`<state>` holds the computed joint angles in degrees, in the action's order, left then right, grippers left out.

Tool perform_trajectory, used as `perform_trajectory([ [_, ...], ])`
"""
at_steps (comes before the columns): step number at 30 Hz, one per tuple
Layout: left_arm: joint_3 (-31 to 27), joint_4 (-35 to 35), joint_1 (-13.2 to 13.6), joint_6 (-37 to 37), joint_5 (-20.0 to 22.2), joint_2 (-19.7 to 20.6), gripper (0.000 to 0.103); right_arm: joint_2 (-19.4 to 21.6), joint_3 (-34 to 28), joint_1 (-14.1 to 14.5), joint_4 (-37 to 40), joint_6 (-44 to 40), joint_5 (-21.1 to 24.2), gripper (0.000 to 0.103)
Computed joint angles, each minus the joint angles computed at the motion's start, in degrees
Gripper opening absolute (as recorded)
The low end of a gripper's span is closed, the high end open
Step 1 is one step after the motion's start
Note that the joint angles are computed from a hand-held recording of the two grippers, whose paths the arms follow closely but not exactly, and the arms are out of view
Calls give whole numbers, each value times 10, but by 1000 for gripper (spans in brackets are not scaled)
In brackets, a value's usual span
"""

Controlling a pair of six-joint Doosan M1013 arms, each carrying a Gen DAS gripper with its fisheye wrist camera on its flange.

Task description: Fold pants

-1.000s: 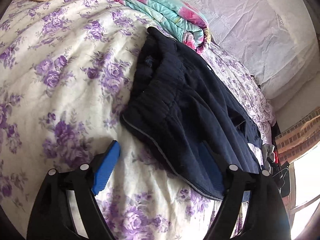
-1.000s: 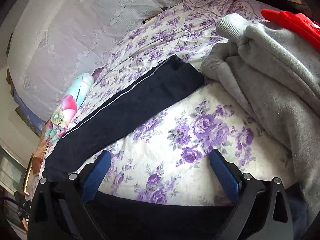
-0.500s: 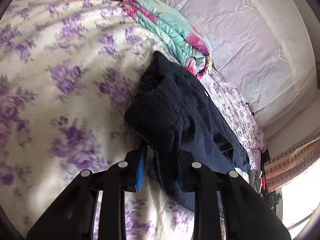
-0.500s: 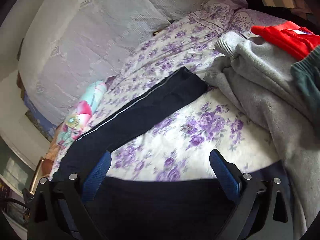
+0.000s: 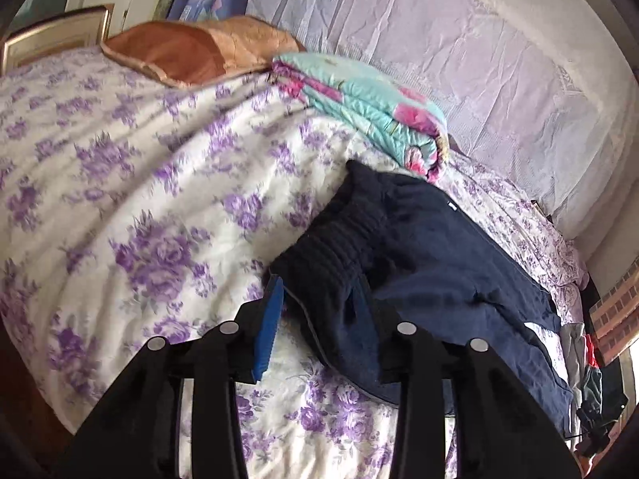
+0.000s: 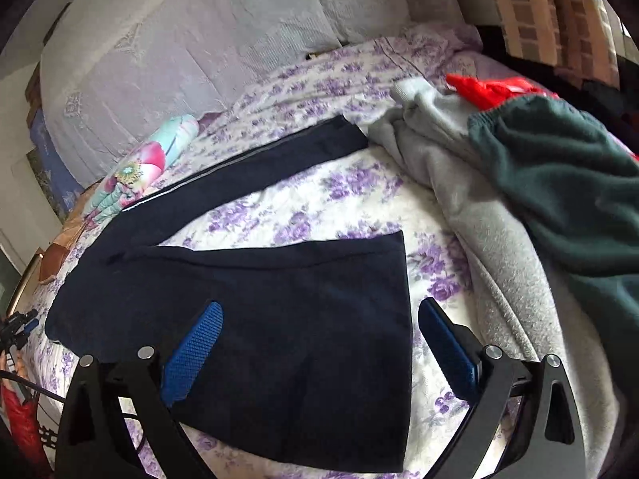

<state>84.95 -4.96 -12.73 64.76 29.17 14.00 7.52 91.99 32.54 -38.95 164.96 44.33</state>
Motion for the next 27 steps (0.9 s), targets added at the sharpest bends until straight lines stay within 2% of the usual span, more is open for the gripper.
perform_trajectory([
  [1, -1, -9, -3, 20, -5, -3, 39, 0, -3, 0, 14, -17, 0, 99],
  [2, -7, -36, -6, 58, 0, -2, 47, 3, -5, -2, 30, -38, -3, 99],
  [3, -17, -69, -10, 108, 12, 4, 53, 6, -5, -11, 73, -77, -15, 99],
  [4, -28, -87, -16, 143, 30, 13, 65, 14, -7, -19, 112, -100, -14, 99],
  [5, -39, -82, -24, 155, 46, 24, 74, 22, -1, -23, 121, -92, -21, 100],
  [7, -72, -34, -42, 135, 98, 56, 81, 23, 3, -14, 79, -79, -26, 100],
  [8, -100, -3, -49, 119, 151, 83, 81, 25, -4, -13, 86, -85, -13, 100],
  [9, -113, 22, -55, 105, 173, 96, 81, 24, -6, -14, 92, -84, -14, 100],
  [11, -117, 57, -62, 88, 162, 95, 83, 21, -12, -19, 111, -92, -13, 100],
  [12, -126, 31, -57, 108, 163, 96, 83, 23, -22, -20, 116, -100, -7, 100],
  [14, -135, -39, -41, 148, 137, 90, 84, 22, -32, -20, 96, -120, -21, 100],
  [17, -176, -64, -26, 150, 133, 103, 92, 33, -60, -21, 78, -150, -45, 100],
  [19, -228, -56, -17, 146, 145, 132, 94, 49, -84, -28, 116, -196, -64, 100],
  [22, -333, -30, -6, 98, 214, 200, 94, 80, -118, -36, 179, -259, -80, 100],
  [25, -472, -76, 14, 75, 330, 291, 94, 115, -162, -41, 262, -332, -48, 100],
  [27, -537, -102, 23, 49, 384, 336, 94, 132, -184, -40, 268, -346, -35, 100],
])
